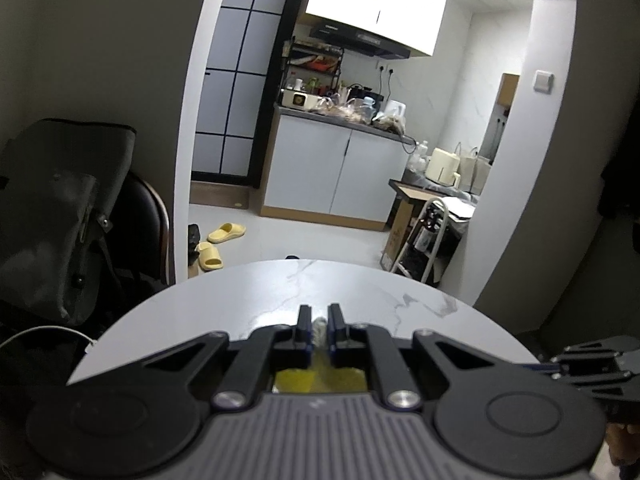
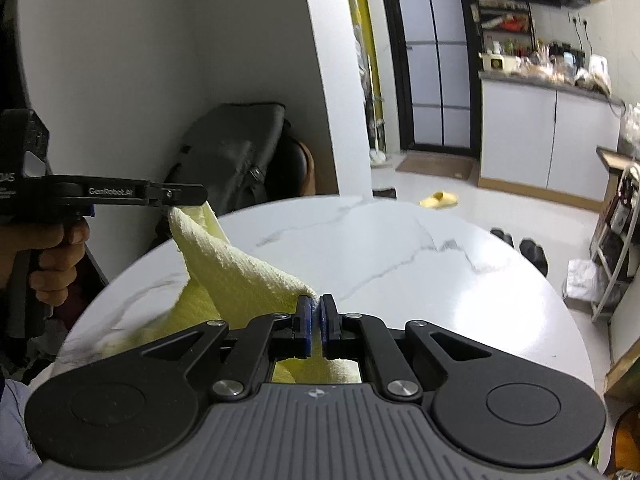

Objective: Fold towel

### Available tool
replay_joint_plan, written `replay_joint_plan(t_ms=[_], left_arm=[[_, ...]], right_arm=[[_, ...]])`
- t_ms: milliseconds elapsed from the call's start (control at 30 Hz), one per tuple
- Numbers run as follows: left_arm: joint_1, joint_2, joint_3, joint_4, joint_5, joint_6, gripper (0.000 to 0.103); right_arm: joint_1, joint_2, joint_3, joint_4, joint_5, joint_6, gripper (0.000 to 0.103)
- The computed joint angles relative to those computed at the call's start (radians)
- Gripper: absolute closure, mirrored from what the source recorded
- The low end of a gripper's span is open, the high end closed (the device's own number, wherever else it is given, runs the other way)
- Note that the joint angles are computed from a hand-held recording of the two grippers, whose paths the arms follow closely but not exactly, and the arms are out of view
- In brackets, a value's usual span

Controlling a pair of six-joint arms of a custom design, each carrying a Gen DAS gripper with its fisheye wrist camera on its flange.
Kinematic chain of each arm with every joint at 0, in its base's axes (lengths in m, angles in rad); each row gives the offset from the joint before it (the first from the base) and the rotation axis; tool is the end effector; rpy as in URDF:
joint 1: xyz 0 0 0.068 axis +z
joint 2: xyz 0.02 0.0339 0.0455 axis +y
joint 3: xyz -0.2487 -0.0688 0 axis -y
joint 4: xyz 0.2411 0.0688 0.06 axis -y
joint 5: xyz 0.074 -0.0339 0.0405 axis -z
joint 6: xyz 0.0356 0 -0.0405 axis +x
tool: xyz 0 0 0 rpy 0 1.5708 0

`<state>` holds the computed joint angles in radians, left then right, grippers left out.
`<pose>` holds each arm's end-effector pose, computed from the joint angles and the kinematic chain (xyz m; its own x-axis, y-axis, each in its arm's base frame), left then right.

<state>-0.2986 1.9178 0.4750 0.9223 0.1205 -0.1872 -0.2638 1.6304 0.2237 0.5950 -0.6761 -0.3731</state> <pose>0.2756 -0.0893 0.0615 -0.5399 -0.0271 -0.8413 0.2964 0.9293 -0.2202 0.2022 -0.0315 0.0599 -0.5748 -0.1393 -0.8064 -0.4531 0.8748 0.1719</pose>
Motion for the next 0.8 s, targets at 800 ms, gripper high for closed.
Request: replay_joint_plan(t_ms=[800], left_arm=[[0.052,0.091,-0.027,-0.036,-0.029,0.008,0.06]], right_arm=[[0.044,0.306,0.182,0.086,0.198,0.041,0.095]])
